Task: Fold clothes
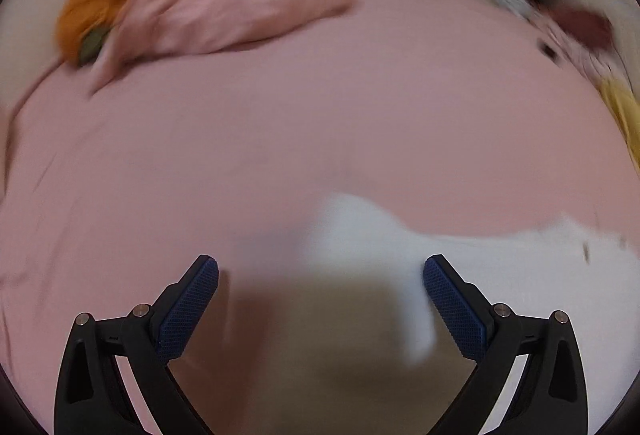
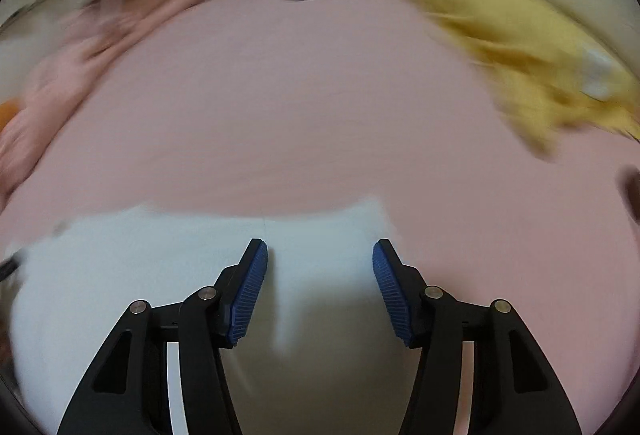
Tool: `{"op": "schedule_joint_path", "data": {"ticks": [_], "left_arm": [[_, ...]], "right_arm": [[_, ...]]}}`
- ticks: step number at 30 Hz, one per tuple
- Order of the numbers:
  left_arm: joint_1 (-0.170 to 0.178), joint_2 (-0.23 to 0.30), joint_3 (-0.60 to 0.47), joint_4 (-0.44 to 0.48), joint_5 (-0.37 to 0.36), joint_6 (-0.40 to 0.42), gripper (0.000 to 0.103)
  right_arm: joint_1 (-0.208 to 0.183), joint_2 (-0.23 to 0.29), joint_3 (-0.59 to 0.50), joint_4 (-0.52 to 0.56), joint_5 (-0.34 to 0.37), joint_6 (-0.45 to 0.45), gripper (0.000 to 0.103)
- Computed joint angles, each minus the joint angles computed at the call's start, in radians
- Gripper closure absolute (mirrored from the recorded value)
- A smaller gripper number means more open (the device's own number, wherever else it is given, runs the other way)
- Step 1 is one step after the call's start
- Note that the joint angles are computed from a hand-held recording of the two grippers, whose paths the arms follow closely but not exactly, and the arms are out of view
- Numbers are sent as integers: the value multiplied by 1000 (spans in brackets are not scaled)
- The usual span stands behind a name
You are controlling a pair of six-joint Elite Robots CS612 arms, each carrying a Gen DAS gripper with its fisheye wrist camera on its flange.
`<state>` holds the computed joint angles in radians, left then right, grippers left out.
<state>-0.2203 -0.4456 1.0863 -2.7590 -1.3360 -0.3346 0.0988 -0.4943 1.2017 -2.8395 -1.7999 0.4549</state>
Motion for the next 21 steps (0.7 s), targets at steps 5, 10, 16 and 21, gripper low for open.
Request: {"op": "schedule_joint_path", "data": {"ticks": [5,10,16,21], "left_arm": [[-10,-90,183,-267,107,-96,5],[-72,-144,323,-324,-34,30,4],[-83,-156,419,-369,59,87,4],[-22,-198,461,-304,63,3,0]], "right_arm": [[32,-71,114,-66,-173,83,47],[113,-97,204,-221,-50,-102,47],[147,-112,310,-296,-130,-158,46],[126,-174,428,-318,-194,-121,36]]}}
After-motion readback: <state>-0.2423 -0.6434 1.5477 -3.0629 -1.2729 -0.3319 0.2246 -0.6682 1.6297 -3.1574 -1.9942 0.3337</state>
